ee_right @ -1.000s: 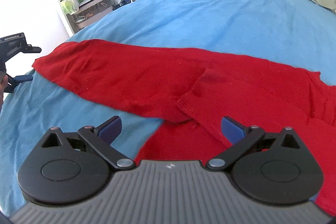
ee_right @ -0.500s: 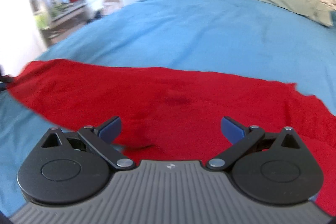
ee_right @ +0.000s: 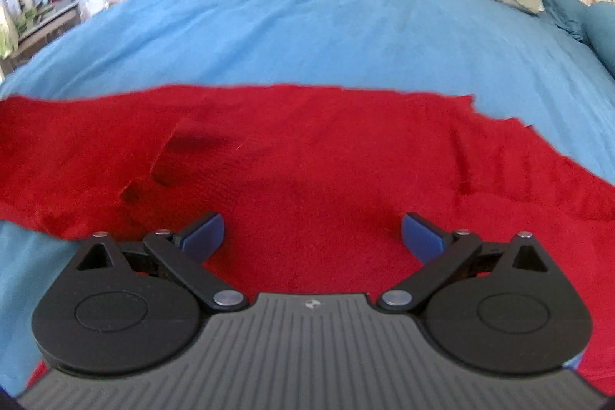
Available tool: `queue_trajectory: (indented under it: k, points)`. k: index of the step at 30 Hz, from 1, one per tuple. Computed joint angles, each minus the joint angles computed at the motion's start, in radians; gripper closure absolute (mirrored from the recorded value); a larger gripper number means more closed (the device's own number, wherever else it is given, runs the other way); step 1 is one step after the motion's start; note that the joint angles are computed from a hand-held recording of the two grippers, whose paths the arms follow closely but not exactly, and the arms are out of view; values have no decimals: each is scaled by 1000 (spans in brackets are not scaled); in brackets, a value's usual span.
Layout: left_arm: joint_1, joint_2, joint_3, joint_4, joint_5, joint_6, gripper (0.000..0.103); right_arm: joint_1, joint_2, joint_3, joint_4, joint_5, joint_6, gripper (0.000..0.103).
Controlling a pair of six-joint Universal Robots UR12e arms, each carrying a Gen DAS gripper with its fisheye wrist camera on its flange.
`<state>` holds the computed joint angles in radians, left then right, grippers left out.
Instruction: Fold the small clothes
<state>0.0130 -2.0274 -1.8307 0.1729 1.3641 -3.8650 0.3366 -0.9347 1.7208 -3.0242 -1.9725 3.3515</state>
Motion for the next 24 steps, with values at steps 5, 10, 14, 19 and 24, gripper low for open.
queue_trajectory:
  k: [5, 10, 14, 19, 24]
  points:
    - [-119, -50, 109, -32, -214, 44, 96, -22, -83, 77, -44, -53, 61, 0]
    - [-249, -121, 194, -108, -351, 90, 96, -72, -197, 190, 6, -139, 157, 0]
    - [-316, -165, 212, -203, -357, 126, 96, -120, -260, 282, 16, -143, 143, 0]
    - [-351, -185, 214, -344, -312, 245, 96, -181, -291, 373, -86, -80, 94, 0]
    - [-357, -181, 227, -433, -306, 356, 65, -222, -311, 414, -151, -7, 93, 0]
